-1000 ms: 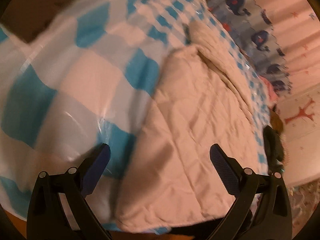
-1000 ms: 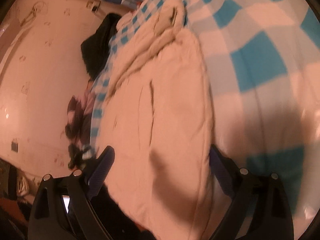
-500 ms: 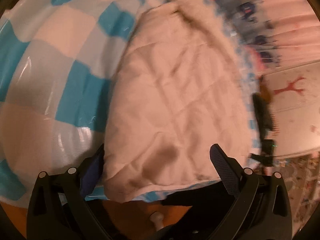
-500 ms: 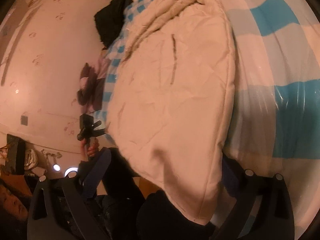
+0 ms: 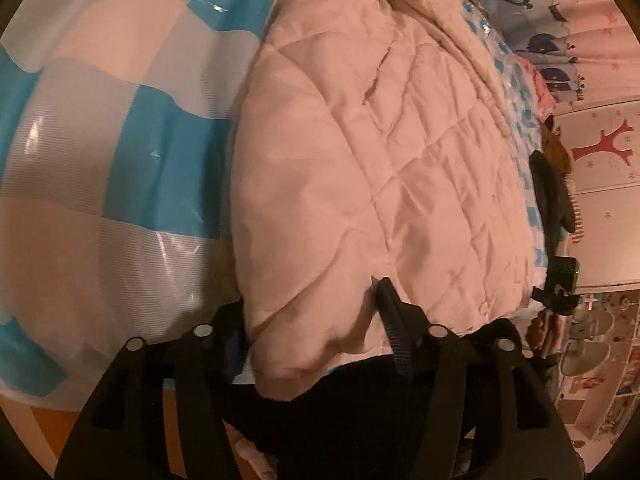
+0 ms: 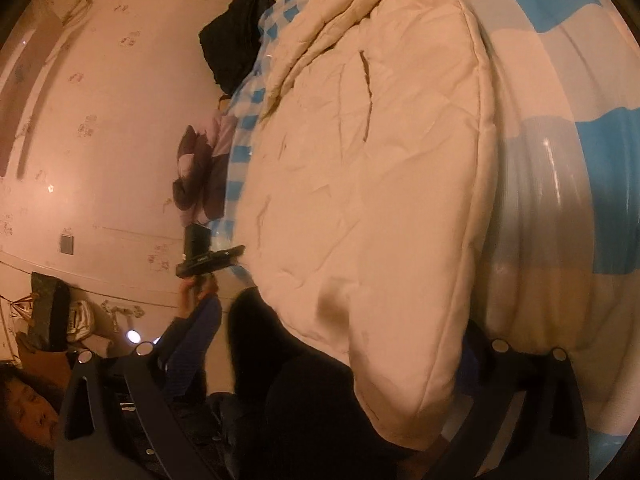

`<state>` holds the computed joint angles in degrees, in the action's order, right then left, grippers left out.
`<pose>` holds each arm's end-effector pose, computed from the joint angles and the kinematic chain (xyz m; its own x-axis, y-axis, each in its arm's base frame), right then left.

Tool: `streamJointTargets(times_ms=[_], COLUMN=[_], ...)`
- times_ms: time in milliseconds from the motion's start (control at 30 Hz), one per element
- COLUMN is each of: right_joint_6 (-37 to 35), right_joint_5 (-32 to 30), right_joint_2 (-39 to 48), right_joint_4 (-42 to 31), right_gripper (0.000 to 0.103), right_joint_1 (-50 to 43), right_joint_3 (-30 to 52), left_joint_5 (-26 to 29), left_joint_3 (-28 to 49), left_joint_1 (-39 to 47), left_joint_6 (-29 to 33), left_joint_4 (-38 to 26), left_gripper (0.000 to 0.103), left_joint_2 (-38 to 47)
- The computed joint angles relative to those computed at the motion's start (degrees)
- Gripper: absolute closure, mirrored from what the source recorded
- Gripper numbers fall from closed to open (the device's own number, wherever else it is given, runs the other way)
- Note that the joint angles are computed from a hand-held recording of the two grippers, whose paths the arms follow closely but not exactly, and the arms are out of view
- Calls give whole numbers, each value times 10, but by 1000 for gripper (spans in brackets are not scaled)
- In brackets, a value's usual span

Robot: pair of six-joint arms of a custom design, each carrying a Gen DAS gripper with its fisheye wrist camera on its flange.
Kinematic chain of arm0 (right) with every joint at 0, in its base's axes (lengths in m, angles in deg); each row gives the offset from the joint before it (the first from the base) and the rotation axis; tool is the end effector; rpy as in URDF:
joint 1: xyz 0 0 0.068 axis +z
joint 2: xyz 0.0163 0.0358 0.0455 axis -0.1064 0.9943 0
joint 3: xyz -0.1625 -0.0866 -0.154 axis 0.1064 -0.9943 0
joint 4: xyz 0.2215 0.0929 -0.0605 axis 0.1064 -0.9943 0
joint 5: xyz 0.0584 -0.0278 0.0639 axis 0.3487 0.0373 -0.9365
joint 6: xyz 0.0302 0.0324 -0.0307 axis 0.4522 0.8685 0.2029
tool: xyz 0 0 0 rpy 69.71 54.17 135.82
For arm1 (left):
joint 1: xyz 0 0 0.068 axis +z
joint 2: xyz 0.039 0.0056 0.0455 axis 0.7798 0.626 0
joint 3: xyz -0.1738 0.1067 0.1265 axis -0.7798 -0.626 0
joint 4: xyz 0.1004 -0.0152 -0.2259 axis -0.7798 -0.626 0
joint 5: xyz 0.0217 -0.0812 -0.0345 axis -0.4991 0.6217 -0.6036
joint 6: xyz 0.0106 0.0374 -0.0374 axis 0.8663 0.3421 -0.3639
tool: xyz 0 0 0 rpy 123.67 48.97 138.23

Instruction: Fold large clothes

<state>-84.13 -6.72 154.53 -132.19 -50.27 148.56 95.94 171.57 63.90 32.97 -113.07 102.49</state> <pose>0.2286 -0.1785 0.1612 -0.8741 0.4845 -0.0351 0.1781 0.3869 0.9047 0.4046 0.0710 0.1597 -0.9960 0.0598 -0.0663 0.0865 0.8299 -0.5512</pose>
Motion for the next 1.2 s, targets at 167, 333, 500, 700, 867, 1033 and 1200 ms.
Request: streamJointTargets(times_ms=[167,333,500,700,867,1033,1200], right_joint_6=[13,78,125,85,57,87,148], right_joint_5=[18,5,21,52,-2,-14,4], right_joint_2=[2,-66,-122,-98,-123,-114,-114], right_joint_4=[10,73,121,95,70,72,151], right_gripper=[7,9,65,67,69,38,34], right_joint_1=[2,8,-3,-2,-13,19,39], right_joint_3=[1,-53,-90,-102,-101,-72,-111], left_joint_5=[7,26,43,9,40,36,7], left_joint_3=[-108,-119,-93,-65,-97,-69,-51], left_joint_1=[-6,13,24,14,23,18,10], left_joint_6=[12,27,30,35,28,27,-6], left_joint_4=[88,93,66,28,46,36,50], left_gripper=[69,84,83,42,43,48,42], left_joint_2=[-64,-84,-82,-45,-76,-75,-25])
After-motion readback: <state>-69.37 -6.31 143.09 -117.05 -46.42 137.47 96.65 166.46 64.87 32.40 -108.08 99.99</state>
